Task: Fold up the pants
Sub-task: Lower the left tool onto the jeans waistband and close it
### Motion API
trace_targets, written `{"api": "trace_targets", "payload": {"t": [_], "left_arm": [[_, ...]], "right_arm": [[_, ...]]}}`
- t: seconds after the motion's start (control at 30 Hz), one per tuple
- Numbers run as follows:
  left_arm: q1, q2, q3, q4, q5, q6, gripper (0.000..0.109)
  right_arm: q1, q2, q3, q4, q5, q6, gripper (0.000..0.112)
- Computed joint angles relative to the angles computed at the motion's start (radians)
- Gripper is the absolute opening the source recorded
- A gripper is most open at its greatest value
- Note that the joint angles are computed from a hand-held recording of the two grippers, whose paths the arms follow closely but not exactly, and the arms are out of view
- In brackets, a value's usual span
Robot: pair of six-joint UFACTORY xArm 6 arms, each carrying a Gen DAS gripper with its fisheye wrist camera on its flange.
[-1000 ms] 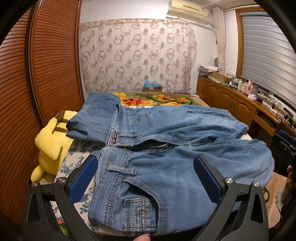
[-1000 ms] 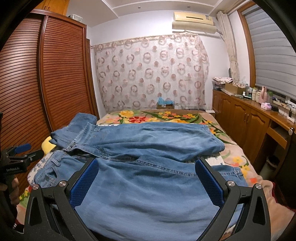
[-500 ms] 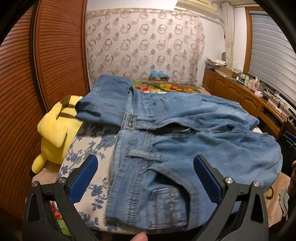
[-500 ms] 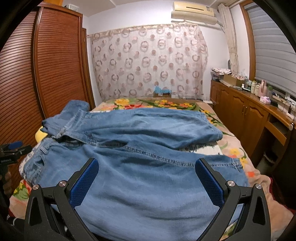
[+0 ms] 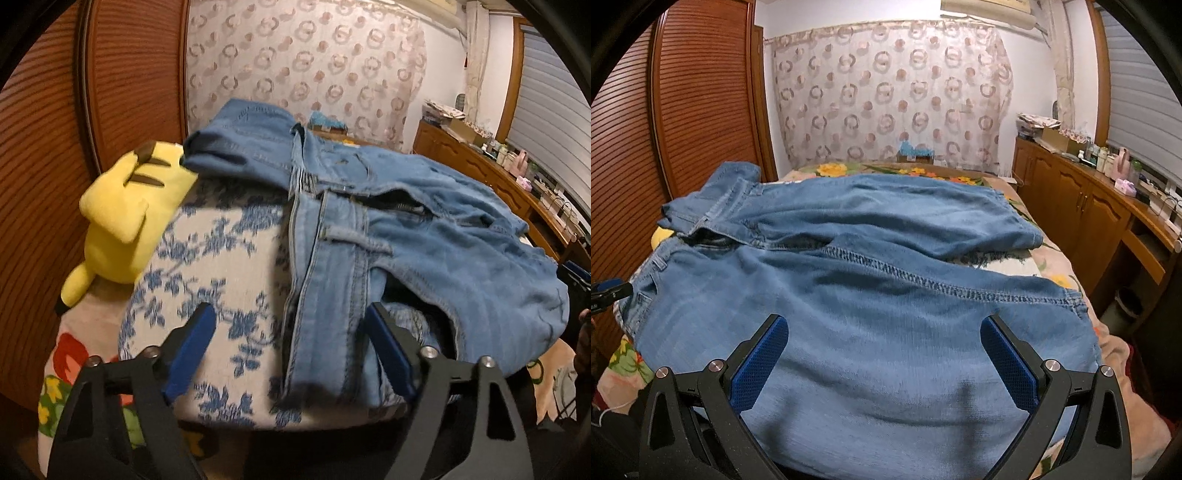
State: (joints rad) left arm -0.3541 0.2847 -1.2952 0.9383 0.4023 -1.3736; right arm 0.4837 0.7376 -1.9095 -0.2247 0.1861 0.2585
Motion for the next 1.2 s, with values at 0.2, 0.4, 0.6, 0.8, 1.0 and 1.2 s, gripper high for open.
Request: {"api": "trace_targets", "payload": {"t": [0.2, 0.4, 0.6, 0.8, 1.0, 1.2], "left_arm": [[0.008, -0.024, 0.06, -0.091, -0.072, 0.072, 0.064], [0.011, -0.028, 0.087, -0.158, -0.117, 0.115, 0.058], [0.013, -0.023, 0.093, -0.187, -0.163, 0.15, 0.034], [0.002, -0.036, 0.074, -0.156, -0.153, 0.157, 0.013], [0.001, -0.029, -0.005, -0.119, -0.161, 0.172, 0.01], [-0.012, 0.062, -0.206, -0.167, -0.14, 0.321, 0.009]], "right_arm": [[-0.006, -0.02, 0.019, 0.067, 0.008, -0.072, 0.103], [-0.011, 0.003, -0.021, 0.134, 0.021, -0.136, 0.103], [-0.001, 0.049, -0.101, 0.134, 0.049, -0.141, 0.103], [-0.001, 0.07, -0.132, 0.155, 0.056, -0.16, 0.103], [0.001, 0.079, -0.15, 0.193, 0.066, -0.184, 0.103], [0.007, 0.082, -0.168, 0.319, 0.082, -0.306, 0.099]]}}
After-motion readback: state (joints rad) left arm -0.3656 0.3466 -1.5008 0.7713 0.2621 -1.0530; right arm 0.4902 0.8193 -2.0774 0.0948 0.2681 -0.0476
